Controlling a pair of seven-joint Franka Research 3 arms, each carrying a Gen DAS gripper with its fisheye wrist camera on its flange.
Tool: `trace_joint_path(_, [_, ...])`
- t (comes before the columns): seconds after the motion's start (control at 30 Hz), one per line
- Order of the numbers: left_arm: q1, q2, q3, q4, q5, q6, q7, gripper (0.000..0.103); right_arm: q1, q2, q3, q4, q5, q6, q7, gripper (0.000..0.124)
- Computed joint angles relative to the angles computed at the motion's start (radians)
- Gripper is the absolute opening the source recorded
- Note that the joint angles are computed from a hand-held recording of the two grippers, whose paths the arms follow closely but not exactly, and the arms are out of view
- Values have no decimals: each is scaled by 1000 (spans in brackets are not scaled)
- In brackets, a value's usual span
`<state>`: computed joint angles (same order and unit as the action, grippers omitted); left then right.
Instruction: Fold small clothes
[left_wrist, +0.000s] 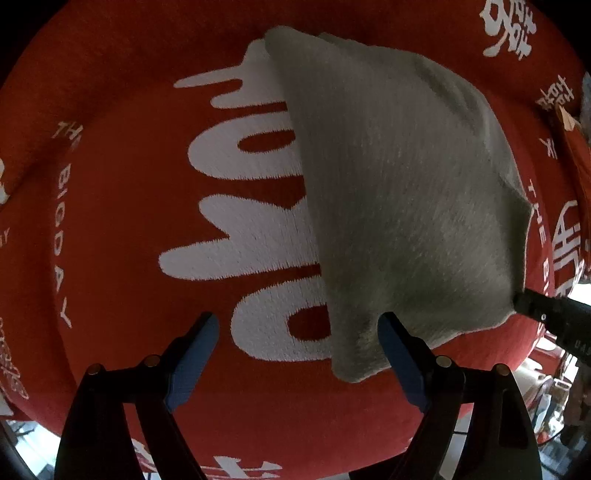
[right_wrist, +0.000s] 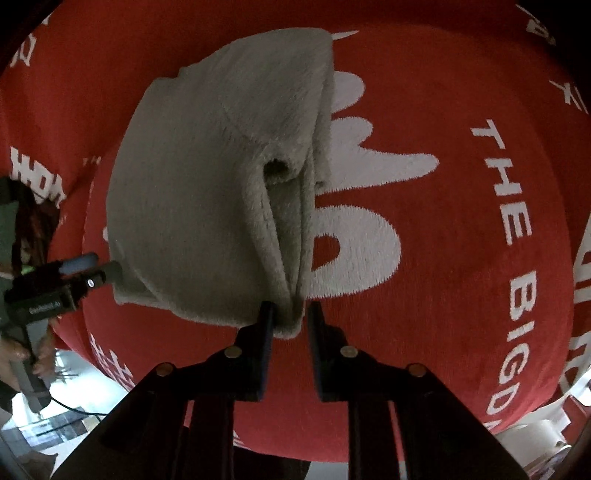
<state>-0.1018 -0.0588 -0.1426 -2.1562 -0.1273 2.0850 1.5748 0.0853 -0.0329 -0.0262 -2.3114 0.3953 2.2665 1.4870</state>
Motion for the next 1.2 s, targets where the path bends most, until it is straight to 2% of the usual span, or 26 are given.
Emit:
trace_joint_path(0.23, [-11, -10, -8, 19, 3, -25, -48, 88, -20, -10, -17, 18, 40, -54, 11, 21])
trace_joint_path(0.73, [-27, 54, -27, 138, 48, -96, -145, 88, -47, -2, -28, 43, 68, -63, 4, 21])
trace_joint_path(0.83, [-31, 89, -33, 169, 57, -83, -183, 89, -49, 1, -28, 49, 72, -65, -2, 21])
trace_joint_path(0.87, [-31, 91, -34, 174, 63, -79, -195, 103, -49, 3, -28, 51, 75, -64, -5, 24])
trace_joint_path(0.97, [-31, 109, -36, 197, 70, -68, -205, 103, -50, 3, -29, 55, 86, -60, -17, 42])
trace_joint_path(1.13, [-42, 148, -44, 255, 156, -60, -221, 103, -59, 20, -35, 82, 102, -50, -35, 44])
trace_joint_path(1.2, [-40, 167, -43, 282, 159, -63, -232, 103, -66, 32, -40, 96, 119, -44, -46, 60])
